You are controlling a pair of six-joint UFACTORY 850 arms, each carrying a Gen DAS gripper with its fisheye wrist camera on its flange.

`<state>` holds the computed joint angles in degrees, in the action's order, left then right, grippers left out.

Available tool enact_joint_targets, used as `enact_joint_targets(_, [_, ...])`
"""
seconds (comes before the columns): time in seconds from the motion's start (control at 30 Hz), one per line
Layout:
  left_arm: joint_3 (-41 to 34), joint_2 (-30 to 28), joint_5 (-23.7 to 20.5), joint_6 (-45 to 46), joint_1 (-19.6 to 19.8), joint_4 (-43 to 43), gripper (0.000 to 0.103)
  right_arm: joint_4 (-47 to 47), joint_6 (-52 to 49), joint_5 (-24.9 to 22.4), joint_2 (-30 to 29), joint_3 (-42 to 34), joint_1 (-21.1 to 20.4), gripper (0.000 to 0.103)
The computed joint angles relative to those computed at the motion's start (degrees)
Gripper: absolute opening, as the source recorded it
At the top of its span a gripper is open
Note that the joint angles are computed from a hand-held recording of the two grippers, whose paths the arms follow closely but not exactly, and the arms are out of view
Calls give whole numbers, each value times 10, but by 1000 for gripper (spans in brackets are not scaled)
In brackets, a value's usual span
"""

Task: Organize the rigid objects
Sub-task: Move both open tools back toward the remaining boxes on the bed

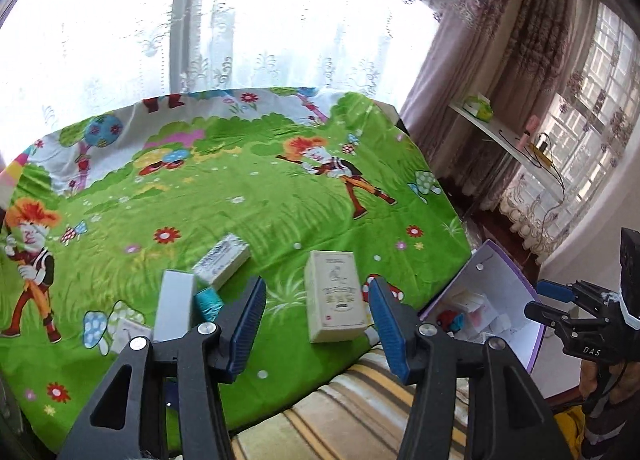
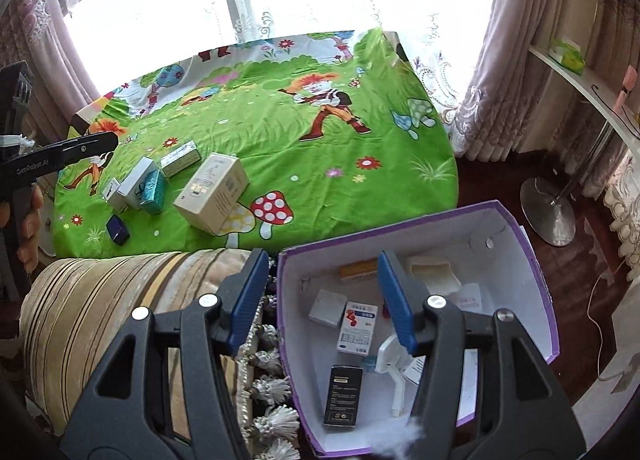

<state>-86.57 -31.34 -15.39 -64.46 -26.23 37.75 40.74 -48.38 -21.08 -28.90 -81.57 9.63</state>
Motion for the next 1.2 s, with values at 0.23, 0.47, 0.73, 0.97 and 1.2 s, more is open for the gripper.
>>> enact_joint_targets(0.23, [105, 59, 10, -170, 41, 105, 57, -30, 19, -12, -16, -29, 36, 61])
enact_joint_targets(0.47, [150, 63, 17, -133, 67, 13, 57, -77, 66, -34, -47, -72, 62, 61])
enact_joint_targets(0.73, [135, 25, -5, 173, 65, -228, 61, -119, 96, -67, -86, -128, 94, 61])
enact_joint_targets(0.97, [119, -1, -26, 279, 68, -315, 61, -146, 100, -94, -123, -193, 126, 61])
enact_joint_targets(1.2, [107, -15, -45, 301, 68, -318, 61, -143, 106, -144, -183, -274, 155, 61])
